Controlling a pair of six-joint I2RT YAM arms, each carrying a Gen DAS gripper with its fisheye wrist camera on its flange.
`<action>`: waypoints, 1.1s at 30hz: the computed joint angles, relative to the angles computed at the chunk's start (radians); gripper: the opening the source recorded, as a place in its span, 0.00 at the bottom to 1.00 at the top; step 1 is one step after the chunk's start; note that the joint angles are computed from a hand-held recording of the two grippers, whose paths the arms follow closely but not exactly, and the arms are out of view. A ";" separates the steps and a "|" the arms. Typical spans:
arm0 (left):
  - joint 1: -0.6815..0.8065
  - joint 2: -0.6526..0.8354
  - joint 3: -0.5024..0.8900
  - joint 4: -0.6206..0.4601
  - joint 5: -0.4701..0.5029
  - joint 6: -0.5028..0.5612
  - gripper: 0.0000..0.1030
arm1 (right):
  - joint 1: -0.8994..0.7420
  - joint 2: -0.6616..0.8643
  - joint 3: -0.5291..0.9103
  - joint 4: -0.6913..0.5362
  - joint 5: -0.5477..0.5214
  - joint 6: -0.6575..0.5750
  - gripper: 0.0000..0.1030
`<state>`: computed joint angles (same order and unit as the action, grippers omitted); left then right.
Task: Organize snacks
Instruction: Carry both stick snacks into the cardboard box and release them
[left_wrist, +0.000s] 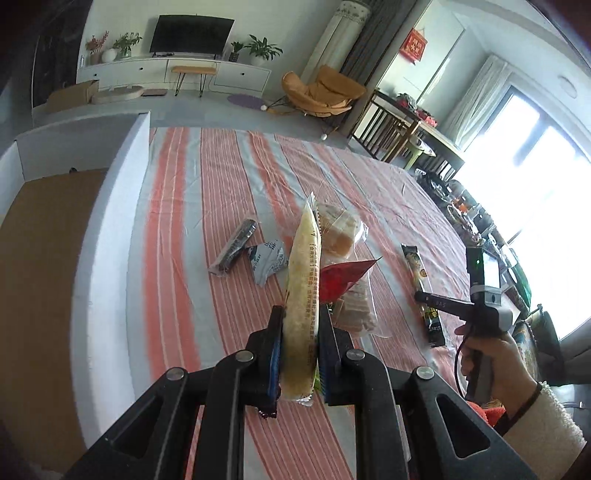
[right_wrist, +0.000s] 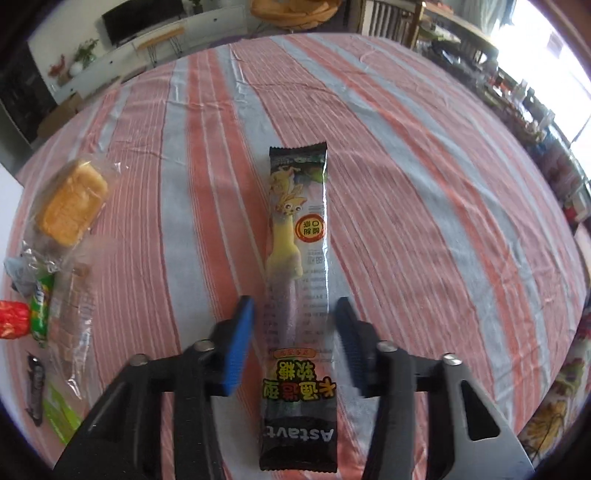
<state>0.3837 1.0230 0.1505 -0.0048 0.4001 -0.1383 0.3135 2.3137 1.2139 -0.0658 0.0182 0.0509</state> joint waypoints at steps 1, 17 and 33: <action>0.047 -0.045 0.003 -0.054 0.028 0.032 0.15 | -0.016 -0.015 -0.028 0.018 -0.017 0.001 0.17; 0.841 -0.065 0.178 -0.589 0.375 0.694 0.15 | -0.182 -0.611 -0.472 0.103 -0.648 0.251 0.11; 1.304 0.426 0.368 -0.423 0.350 1.001 0.15 | 0.696 -0.333 -0.016 0.182 -0.506 0.616 0.11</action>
